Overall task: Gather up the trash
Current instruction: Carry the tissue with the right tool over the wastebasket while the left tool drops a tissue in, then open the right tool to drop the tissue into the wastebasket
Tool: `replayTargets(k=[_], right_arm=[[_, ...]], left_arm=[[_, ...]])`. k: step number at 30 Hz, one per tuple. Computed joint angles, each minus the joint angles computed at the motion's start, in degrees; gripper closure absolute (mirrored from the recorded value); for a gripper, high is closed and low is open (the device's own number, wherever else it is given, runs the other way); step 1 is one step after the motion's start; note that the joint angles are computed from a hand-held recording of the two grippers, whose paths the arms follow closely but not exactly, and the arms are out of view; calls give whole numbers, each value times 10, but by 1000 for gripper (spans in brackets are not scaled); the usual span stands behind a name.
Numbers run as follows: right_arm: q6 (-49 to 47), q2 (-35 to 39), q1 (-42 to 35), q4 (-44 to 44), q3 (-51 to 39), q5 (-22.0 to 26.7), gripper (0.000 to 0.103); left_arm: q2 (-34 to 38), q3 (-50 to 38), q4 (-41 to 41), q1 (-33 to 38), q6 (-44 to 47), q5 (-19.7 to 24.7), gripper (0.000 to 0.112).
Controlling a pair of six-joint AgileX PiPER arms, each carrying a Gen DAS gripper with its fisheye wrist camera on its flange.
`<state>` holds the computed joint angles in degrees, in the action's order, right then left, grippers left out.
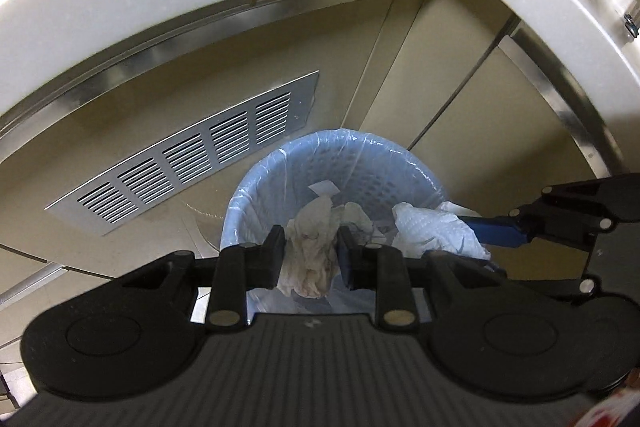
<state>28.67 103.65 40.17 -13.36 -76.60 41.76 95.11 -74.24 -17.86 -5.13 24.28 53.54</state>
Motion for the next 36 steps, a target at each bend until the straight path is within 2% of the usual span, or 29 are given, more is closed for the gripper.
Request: replayTargets(k=[13,24,36], right_arm=[[-1,12,-3,9,-16,10,77],[-5,14,-5,10,-15,6,77],[1,12,-3,5,-13,4,77]], left_arm=[[20,-20,8,-12,-17,2,84],[18,-21,14,-13,-35,4,65],[12,-21,15,-6,-35,4,63]])
